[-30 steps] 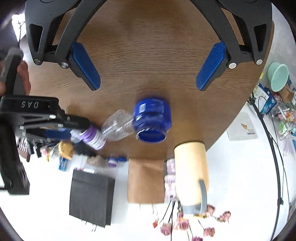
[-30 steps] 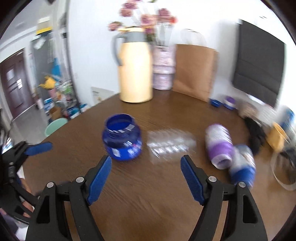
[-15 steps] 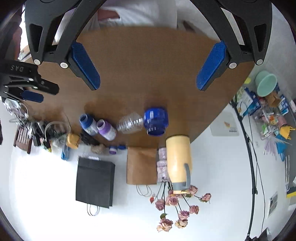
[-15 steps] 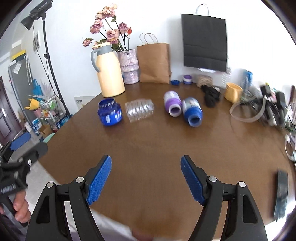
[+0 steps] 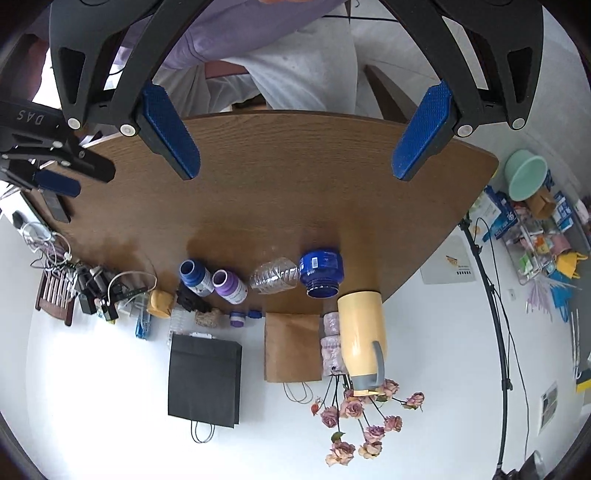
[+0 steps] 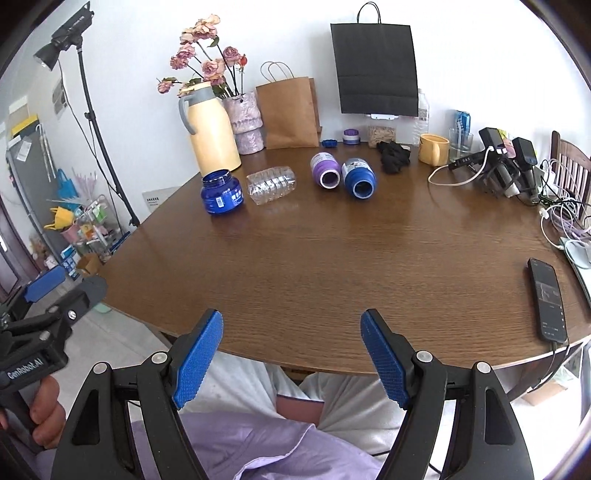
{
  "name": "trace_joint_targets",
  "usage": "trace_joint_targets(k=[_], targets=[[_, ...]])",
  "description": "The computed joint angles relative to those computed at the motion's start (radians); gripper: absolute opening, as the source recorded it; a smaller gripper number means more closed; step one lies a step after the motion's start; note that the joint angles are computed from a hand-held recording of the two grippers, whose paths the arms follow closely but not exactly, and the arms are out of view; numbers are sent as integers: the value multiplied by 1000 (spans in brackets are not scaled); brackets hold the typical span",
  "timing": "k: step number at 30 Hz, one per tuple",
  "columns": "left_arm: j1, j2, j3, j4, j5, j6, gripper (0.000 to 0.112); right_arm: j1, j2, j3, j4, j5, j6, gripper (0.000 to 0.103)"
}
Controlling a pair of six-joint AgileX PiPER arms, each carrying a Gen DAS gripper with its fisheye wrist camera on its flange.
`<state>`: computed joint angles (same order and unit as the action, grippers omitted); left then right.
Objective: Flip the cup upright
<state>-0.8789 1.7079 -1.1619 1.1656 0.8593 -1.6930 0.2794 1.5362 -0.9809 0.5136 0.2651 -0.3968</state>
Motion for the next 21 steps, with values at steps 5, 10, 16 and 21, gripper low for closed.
trace_joint_targets(k=[5, 10, 16, 21], targets=[[3, -4, 3, -7, 12, 2, 103, 0, -1, 1, 6, -4, -3, 81], [1, -15, 16, 2, 2, -7, 103, 2, -3, 5, 4, -10, 4, 81], [3, -9, 9, -10, 7, 9, 103, -3, -1, 7, 23, -8, -12, 81], [2, -9, 11, -7, 10, 5, 103, -7, -1, 6, 29, -6, -22, 81]])
